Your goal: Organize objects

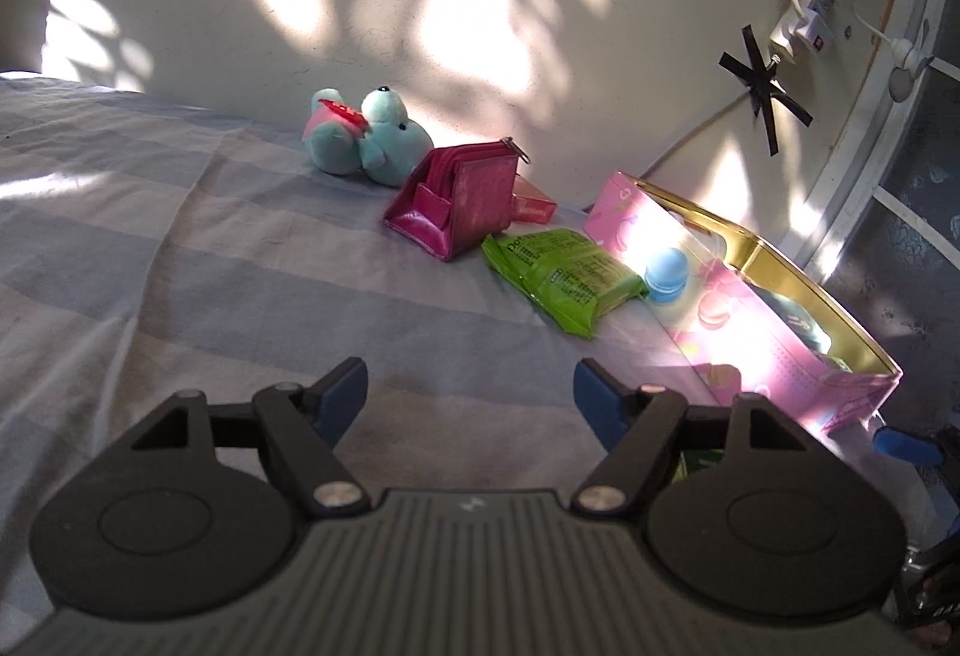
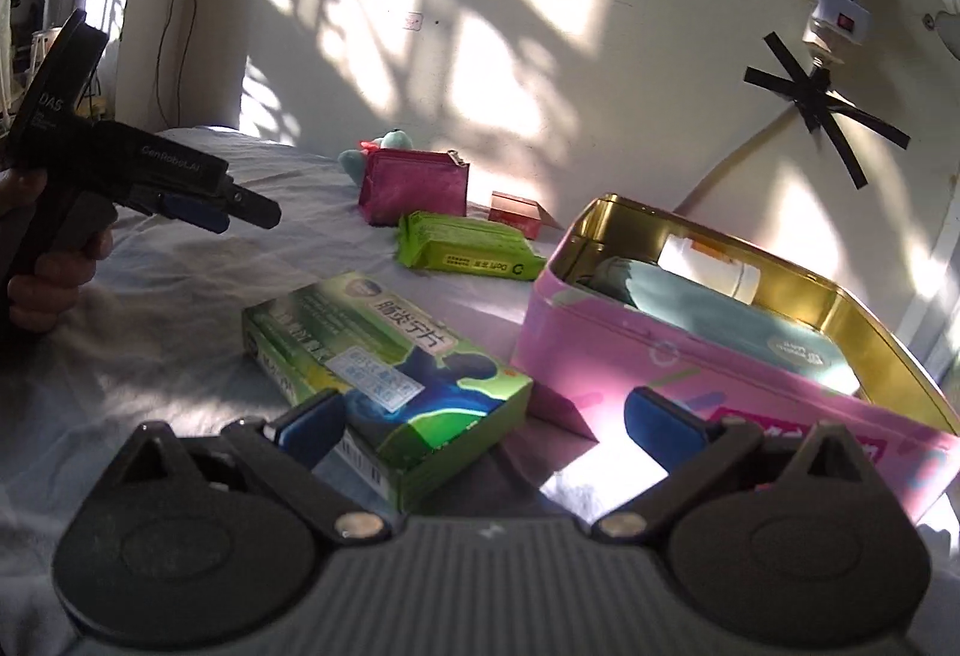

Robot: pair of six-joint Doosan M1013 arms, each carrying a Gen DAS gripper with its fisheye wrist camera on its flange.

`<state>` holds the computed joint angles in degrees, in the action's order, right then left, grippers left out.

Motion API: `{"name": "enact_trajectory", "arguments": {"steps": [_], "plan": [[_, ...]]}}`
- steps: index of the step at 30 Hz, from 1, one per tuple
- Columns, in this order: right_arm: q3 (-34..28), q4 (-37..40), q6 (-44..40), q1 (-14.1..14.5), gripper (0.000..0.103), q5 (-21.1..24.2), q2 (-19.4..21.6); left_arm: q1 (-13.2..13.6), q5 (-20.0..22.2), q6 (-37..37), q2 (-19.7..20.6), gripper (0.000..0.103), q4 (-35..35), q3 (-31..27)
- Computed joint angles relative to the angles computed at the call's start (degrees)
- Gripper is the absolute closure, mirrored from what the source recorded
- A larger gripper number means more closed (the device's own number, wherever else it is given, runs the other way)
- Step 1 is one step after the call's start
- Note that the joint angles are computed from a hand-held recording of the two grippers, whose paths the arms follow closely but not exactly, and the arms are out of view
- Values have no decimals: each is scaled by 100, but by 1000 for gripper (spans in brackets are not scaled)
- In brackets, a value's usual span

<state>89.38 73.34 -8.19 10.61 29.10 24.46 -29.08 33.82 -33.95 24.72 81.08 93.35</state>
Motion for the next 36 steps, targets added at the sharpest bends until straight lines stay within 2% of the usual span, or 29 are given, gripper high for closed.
{"name": "enact_trajectory", "arguments": {"steps": [4, 6, 9, 13, 15, 17, 20, 21, 22, 24, 27, 28, 32, 36], "plan": [[2, -190, 884, -200, 11, 380, -29, -57, -513, 345, 10, 27, -133, -115], [20, -258, 1036, -249, 15, 614, -34, -108, -633, 533, -5, 27, -288, -168], [6, -374, 1196, -270, 21, 934, -20, -161, -658, 1112, -6, 28, -943, -296], [-45, -508, 1384, -222, 23, 987, 22, -145, -1062, 862, -57, 29, -938, -286], [-76, -598, 1551, -211, 23, 984, 54, -153, -1110, 1059, -27, 29, -1077, -355], [-98, -647, 1667, -213, 23, 1015, 83, -161, -1038, 1543, 47, 29, -1444, -475], [-155, -675, 1639, -198, 23, 1126, 131, -114, -1008, 2453, 197, 30, -2383, -674], [-188, -734, 1641, -183, 23, 1157, 151, -87, -1051, 2732, 243, 33, -2711, -718], [-232, -834, 1685, -162, 23, 1191, 178, -67, -1116, 2850, 292, 40, -2893, -737], [-380, -1173, 1933, -110, 33, 1320, 272, -123, -990, 2701, 332, 44, -2653, -764], [-353, -1154, 1790, -8, 38, 1037, 267, -202, -749, 2547, 286, 47, -2353, -738], [-312, -959, 1583, -15, 40, 993, 252, -220, -748, 2306, 221, 50, -2123, -661], [-95, 215, 455, -162, 41, 1299, 133, -309, -772, 1020, -59, 53, -895, -342], [46, 1152, -577, -155, 41, 1097, 8, -401, -420, 892, -23, 53, -338, -565]]}}
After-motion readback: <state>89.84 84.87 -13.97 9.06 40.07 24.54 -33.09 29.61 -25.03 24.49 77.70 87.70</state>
